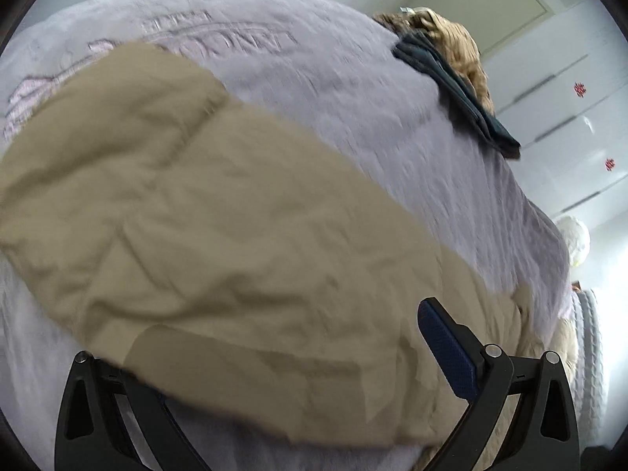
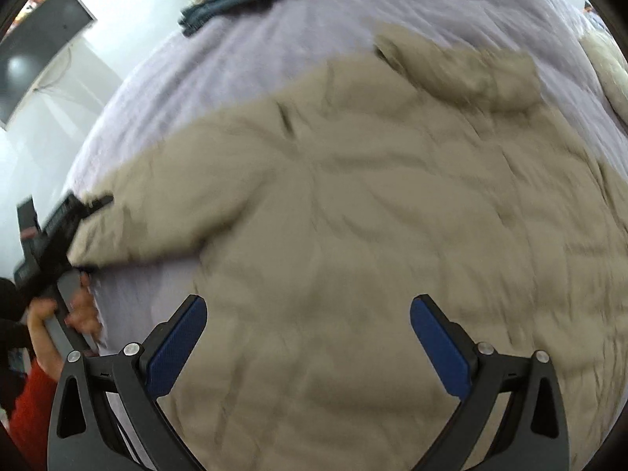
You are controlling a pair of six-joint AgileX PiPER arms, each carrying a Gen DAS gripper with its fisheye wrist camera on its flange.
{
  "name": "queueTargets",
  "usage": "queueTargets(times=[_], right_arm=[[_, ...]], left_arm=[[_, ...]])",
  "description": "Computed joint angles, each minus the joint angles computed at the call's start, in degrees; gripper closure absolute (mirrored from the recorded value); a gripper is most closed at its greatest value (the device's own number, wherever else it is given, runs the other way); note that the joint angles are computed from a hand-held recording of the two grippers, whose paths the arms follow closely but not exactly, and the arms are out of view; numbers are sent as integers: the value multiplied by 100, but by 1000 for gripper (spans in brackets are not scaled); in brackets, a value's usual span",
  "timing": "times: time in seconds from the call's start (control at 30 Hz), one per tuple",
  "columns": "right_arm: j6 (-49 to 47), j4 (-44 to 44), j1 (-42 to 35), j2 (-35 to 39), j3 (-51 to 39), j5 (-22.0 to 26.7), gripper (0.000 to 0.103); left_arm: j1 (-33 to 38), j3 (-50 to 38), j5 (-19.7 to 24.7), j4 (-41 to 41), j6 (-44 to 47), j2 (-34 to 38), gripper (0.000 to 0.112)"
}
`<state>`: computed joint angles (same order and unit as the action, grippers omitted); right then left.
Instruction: Fold large clothes
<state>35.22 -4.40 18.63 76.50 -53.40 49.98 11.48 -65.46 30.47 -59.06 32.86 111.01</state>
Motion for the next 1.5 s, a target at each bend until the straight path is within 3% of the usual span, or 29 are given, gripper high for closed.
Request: queueTargets(times=[0.07, 0.1, 0.13, 0.17, 0.2, 0.27, 0.37, 0.5, 0.7, 0.83, 0.93, 1.0, 1.1, 1.2, 1.27, 1.43, 1.47, 1.5], right_arm=[[-200, 255, -184, 357, -256, -360, 11], [-360, 462, -289, 529, -374, -513, 30], [-510, 645, -383, 712, -482, -624, 61], [-579, 752, -465, 981, -659, -686, 77], [-494, 726, -461, 1114, -760, -720, 92], [-555, 905, -545, 1365, -877, -962, 93], [-1079, 1382, -614, 1748, -1000, -1314, 94], [-1898, 2272, -620, 2338, -1043, -1536, 94], [-2651, 3061, -849, 2729, -927, -1763, 94], [-3545, 3722, -1164, 2587, -826, -1489, 94], [-4014, 4065, -1632, 1864, -239, -1287, 94], [-4113, 3944, -1998, 1138, 311, -1235, 94], [-4245, 3474, -3007, 118, 887, -841, 94], [-4881, 3284, -4616, -491, 1161, -124, 94], [-5335, 3141, -5696, -634, 1223, 262, 94], [-6629, 3132, -7443, -431, 1181, 832, 94], [-6842, 3134, -7661, -341, 1164, 896, 94], [-6860, 3134, -7679, -324, 1140, 941, 94]], left_arm=[[-67, -128, -248, 389, -351, 26, 21], [-64, -125, -265, 533, -451, 12, 37], [-69, -208, -268, 730, -604, 56, 58], [-42, -361, -156, 862, -669, 149, 70], [37, -442, 28, 764, -506, 207, 91], [58, -678, 238, 949, -654, 242, 96], [-19, -416, 15, 1204, -503, -184, 96], [-162, -423, 112, 1419, -373, -759, 96], [-931, -680, 183, 1636, -407, -1443, 96], [-1908, -977, 107, 2161, -979, -1767, 96], [-2625, -1283, 124, 2675, -1464, -1766, 96], [-3310, -1620, 66, 3507, -2125, -1556, 96], [-4227, -2037, 132, 4374, -2788, -1114, 96], [-5291, -2383, 78, 6020, -3996, -515, 96], [-5887, -2706, 276, 7032, -4641, -4, 95], [-6471, -3331, 1077, 7016, -4744, 972, 94], [-6570, -3331, 1171, 7191, -4937, 1026, 91], [-6609, -3241, 1187, 7294, -5056, 998, 70]])
